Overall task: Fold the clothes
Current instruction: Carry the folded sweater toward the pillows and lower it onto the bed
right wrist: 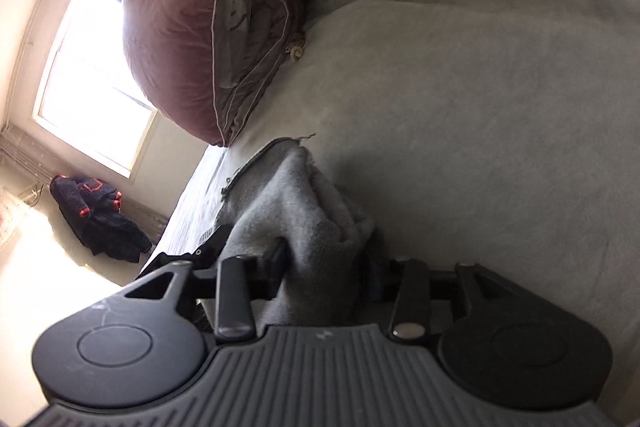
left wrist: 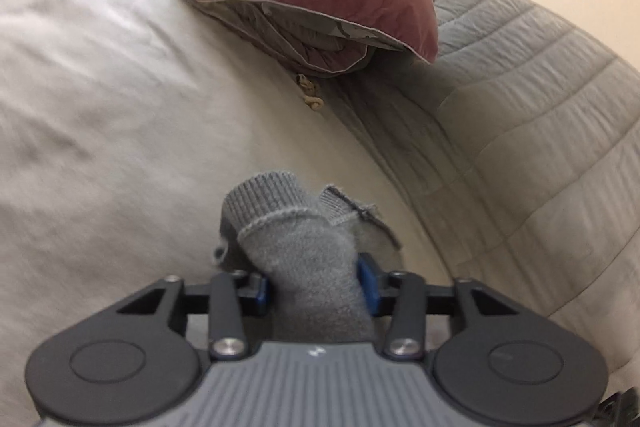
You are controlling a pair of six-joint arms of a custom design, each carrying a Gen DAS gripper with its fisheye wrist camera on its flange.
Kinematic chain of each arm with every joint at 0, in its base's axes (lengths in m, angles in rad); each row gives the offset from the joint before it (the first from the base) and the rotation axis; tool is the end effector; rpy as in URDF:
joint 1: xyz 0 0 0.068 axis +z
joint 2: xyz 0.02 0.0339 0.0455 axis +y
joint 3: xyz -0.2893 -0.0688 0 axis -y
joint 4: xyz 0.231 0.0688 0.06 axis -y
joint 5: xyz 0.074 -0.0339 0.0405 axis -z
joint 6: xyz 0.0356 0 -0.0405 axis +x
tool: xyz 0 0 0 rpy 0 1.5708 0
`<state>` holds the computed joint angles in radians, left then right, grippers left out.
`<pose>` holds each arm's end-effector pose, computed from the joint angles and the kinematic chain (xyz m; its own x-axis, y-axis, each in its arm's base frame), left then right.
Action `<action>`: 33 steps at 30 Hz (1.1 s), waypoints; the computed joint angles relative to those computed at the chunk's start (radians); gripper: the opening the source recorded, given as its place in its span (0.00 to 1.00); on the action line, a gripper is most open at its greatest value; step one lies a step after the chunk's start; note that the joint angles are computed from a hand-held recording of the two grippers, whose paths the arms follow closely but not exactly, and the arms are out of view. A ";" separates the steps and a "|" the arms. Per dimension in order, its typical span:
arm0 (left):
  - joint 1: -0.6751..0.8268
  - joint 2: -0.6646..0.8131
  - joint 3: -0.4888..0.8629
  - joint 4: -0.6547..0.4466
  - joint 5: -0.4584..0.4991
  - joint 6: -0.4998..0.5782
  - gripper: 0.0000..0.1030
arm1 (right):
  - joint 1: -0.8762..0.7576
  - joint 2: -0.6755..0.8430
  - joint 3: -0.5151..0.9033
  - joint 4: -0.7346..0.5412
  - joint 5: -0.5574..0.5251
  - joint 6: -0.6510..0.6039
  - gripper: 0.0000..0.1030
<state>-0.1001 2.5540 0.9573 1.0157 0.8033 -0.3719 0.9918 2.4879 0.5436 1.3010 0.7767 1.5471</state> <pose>0.3927 -0.0652 -0.0128 -0.7515 -0.1781 -0.6352 0.4238 0.6076 -0.6717 0.1855 0.2381 -0.0072 -0.2978 0.8476 -0.4393 0.3213 0.5223 0.7899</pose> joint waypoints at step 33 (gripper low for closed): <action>0.052 -0.113 0.262 -0.624 0.069 0.389 0.74 | 0.100 0.022 0.542 -1.139 0.397 0.119 0.33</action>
<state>-0.0484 2.4407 1.2198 0.3919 0.8720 0.0171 1.0922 2.5102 1.0855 0.1623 1.1741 1.6656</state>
